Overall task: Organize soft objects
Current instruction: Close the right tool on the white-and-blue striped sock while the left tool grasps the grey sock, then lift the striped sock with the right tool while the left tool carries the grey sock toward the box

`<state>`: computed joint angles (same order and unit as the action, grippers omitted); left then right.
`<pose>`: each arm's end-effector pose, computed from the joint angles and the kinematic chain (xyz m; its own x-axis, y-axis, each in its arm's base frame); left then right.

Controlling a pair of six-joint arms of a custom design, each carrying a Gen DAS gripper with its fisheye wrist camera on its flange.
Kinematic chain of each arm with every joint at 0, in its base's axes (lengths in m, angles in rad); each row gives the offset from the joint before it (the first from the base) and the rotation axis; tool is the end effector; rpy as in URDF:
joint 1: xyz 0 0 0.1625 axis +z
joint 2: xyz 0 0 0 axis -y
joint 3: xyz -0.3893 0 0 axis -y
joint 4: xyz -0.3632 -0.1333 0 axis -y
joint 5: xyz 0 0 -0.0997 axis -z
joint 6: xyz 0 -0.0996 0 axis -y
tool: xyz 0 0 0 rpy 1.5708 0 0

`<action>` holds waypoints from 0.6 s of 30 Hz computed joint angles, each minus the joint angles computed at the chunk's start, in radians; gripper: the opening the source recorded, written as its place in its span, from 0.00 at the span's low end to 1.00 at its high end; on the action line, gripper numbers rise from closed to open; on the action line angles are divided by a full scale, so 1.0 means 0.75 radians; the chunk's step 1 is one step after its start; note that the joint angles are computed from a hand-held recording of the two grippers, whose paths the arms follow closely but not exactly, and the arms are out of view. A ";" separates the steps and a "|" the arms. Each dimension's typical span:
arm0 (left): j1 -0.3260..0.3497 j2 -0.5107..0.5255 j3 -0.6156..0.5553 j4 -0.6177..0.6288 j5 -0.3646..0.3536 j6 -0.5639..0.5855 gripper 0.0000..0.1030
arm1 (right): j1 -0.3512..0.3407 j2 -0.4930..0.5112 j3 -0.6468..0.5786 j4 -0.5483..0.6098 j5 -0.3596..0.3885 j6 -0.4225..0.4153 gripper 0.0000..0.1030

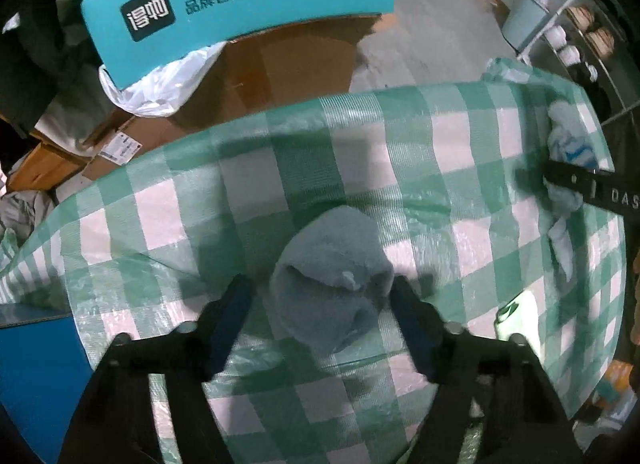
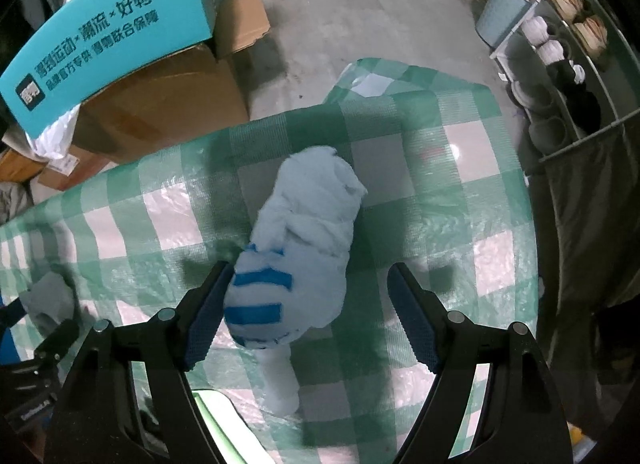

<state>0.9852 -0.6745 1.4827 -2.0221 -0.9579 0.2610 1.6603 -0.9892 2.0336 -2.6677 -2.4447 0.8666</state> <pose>-0.1838 -0.6220 0.0318 -0.4177 0.8001 -0.4306 0.6476 0.5945 0.4766 0.1013 -0.4922 0.1152 -0.4842 0.7468 0.4558 0.4322 0.6571 -0.6176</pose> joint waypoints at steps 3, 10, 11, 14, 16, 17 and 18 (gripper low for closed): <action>0.000 -0.011 0.025 -0.025 0.013 0.015 0.56 | -0.005 0.007 -0.012 0.027 0.008 -0.008 0.53; 0.009 -0.022 0.005 0.013 -0.005 -0.004 0.30 | 0.005 0.009 -0.028 0.082 -0.004 -0.009 0.34; 0.010 -0.026 0.008 0.009 -0.004 0.000 0.29 | 0.010 0.008 -0.031 0.095 -0.007 -0.007 0.34; 0.014 -0.041 0.006 0.020 -0.016 -0.003 0.27 | 0.028 0.005 -0.037 0.123 -0.012 -0.003 0.33; 0.014 -0.054 0.010 0.023 -0.021 0.003 0.26 | 0.045 0.000 -0.038 0.144 -0.018 0.007 0.33; 0.013 -0.060 0.012 0.026 -0.022 0.006 0.26 | 0.049 -0.003 -0.038 0.151 -0.017 0.007 0.33; 0.012 -0.067 0.014 0.027 -0.023 0.010 0.26 | 0.057 -0.006 -0.041 0.166 -0.019 0.016 0.33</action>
<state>0.9943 -0.7248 1.4929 -2.0022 -0.9752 0.2682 1.7031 -0.9934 2.0026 -2.5434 -2.4587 0.8784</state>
